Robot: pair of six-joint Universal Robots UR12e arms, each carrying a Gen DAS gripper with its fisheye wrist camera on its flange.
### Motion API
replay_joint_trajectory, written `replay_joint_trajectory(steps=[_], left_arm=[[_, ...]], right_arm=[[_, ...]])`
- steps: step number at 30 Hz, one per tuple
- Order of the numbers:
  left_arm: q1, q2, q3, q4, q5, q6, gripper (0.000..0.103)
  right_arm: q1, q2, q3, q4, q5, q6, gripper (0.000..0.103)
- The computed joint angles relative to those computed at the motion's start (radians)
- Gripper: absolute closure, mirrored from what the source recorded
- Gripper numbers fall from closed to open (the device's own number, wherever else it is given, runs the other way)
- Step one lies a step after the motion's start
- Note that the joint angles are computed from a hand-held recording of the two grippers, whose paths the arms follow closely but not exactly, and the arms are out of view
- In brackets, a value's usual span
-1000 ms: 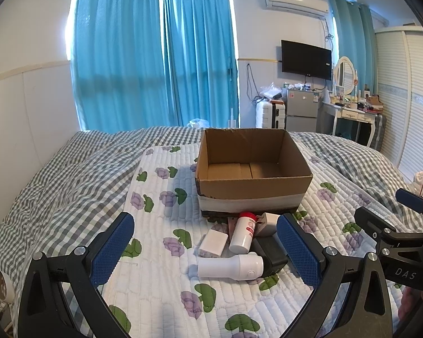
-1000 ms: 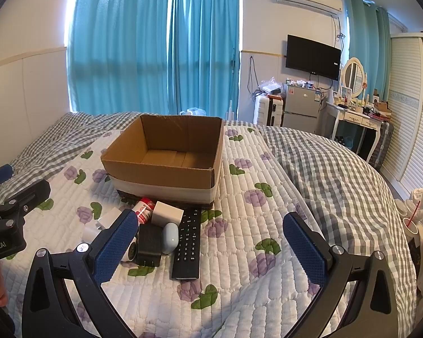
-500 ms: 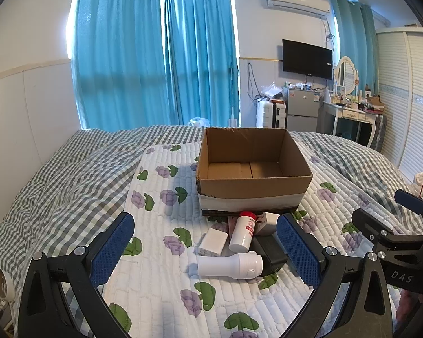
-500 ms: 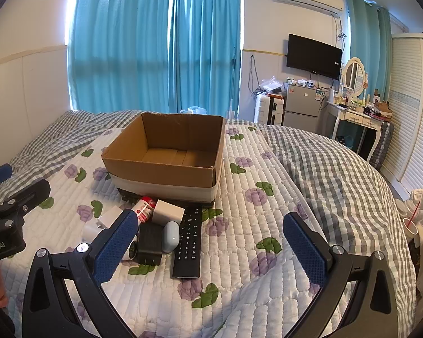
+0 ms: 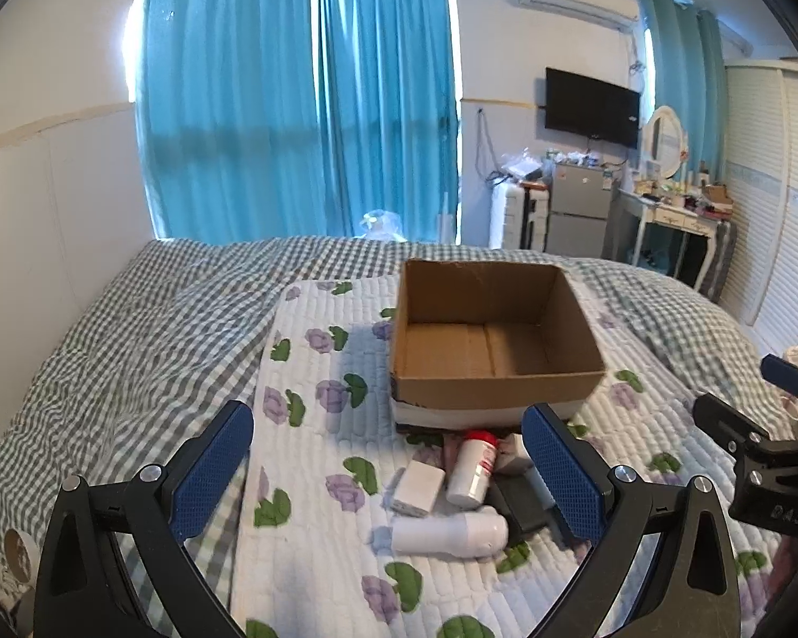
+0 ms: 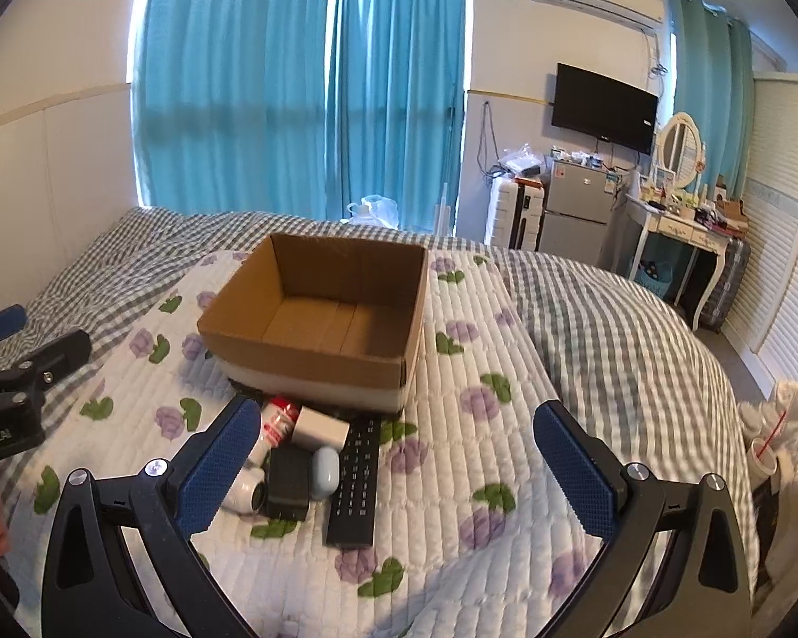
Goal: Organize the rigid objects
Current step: 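Grasp the white charger with the left gripper while the right gripper grasps the light blue earbud case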
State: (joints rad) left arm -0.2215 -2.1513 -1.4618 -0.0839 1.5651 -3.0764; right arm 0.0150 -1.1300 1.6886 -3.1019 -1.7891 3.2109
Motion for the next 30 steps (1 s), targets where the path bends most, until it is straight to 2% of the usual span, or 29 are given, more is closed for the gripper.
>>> replay_joint_trajectory(steps=[5, 7, 12, 14, 18, 19, 25, 27, 28, 30], left_arm=[[-0.009, -0.057, 0.069, -0.09, 0.049, 0.03, 0.0], [-0.01, -0.081, 0.092, -0.129, 0.058, 0.03, 0.0], [-0.004, -0.143, 0.153, -0.231, 0.079, 0.019, 0.001], [-0.003, -0.155, 0.159, -0.241, 0.085, 0.022, 0.001], [-0.001, -0.176, 0.174, -0.289, 0.085, 0.041, 0.001], [-0.001, -0.179, 0.176, -0.3, 0.086, 0.045, 0.001], [-0.01, -0.185, 0.185, -0.321, 0.107, 0.078, 0.002], [-0.012, -0.185, 0.188, -0.328, 0.115, 0.088, 0.002], [-0.012, -0.185, 0.189, -0.331, 0.115, 0.091, 0.002], [-0.013, -0.182, 0.189, -0.336, 0.109, 0.097, 0.003]], right_arm=[[0.011, 0.056, -0.077, 0.104, 0.014, -0.035, 0.0], [0.01, 0.085, -0.111, 0.166, 0.043, -0.047, 0.002], [-0.013, 0.152, -0.178, 0.318, 0.167, -0.04, 0.027], [-0.021, 0.173, -0.193, 0.361, 0.205, -0.04, 0.042], [-0.032, 0.204, -0.22, 0.449, 0.278, -0.057, 0.063], [-0.035, 0.207, -0.219, 0.446, 0.298, -0.055, 0.066], [-0.07, 0.233, -0.248, 0.474, 0.44, 0.008, 0.067], [-0.075, 0.236, -0.26, 0.491, 0.454, 0.026, 0.073], [-0.073, 0.233, -0.257, 0.487, 0.443, 0.025, 0.081], [-0.068, 0.223, -0.244, 0.468, 0.427, 0.013, 0.081]])
